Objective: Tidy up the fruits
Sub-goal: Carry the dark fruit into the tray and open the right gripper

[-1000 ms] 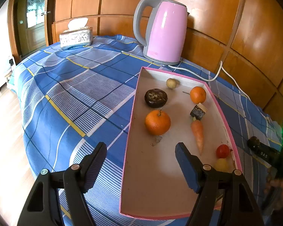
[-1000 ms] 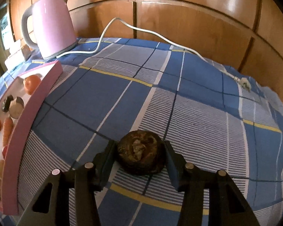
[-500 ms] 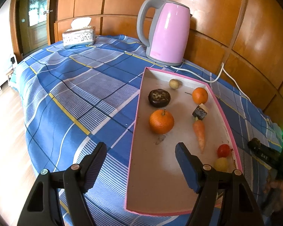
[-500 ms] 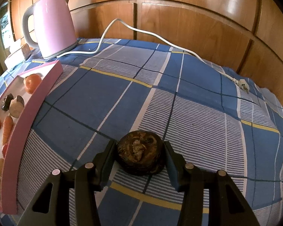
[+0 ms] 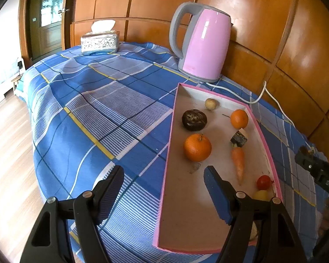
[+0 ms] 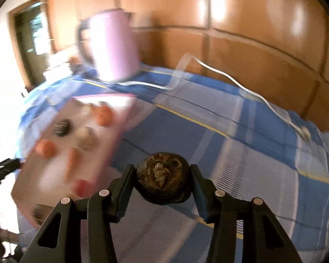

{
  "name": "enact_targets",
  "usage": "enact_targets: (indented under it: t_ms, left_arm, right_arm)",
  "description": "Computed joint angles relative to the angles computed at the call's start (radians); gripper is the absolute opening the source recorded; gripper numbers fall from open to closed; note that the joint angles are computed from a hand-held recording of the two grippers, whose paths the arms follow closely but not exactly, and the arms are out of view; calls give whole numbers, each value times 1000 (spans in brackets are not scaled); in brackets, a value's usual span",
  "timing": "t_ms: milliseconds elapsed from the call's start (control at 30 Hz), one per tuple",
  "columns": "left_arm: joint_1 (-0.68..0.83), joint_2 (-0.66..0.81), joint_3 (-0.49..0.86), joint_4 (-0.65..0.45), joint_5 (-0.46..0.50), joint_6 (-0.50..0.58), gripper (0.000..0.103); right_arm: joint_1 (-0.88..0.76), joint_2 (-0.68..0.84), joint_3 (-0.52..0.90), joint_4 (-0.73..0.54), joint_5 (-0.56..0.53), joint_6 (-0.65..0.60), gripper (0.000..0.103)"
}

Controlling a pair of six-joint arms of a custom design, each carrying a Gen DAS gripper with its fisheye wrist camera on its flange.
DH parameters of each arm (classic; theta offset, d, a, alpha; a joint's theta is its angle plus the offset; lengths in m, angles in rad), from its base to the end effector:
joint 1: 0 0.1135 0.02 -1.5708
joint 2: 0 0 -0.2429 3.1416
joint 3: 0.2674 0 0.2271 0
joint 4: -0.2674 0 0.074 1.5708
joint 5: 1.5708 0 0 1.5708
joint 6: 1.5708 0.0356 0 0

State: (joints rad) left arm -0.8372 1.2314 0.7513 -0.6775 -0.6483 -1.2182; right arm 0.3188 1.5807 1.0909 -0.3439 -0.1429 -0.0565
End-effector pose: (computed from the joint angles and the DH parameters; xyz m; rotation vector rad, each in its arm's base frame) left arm 0.1514 -0.1358 0.2008 -0.6161 2.3084 -0.0138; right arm 0.2998 0.1043 0.2254 -0.5157 2.3582 0.2931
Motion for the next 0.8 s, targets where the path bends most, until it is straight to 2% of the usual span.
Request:
enact_targets:
  t_ms: [300,633,700,767,800]
  left_arm:
    - [10,-25,-23,-2,-5,-14,76]
    - [30,-33,-46,11,14,-16,76]
    - [32,-32,-49,14,18,-17,76]
    - [37,-31,-52,18,23,-14,76]
    - [37,-32,-52,19,23,-14,76]
  right_arm:
    - [243,114,200,-96,-74,-41,50]
    - [362,375,430,-171,-14,-16,51]
    - [360,390,440,-172,-16,-12,53]
    - [357,386,430,-161,-21,-5,62]
    - [355,380,422,-154,-22,-4,62]
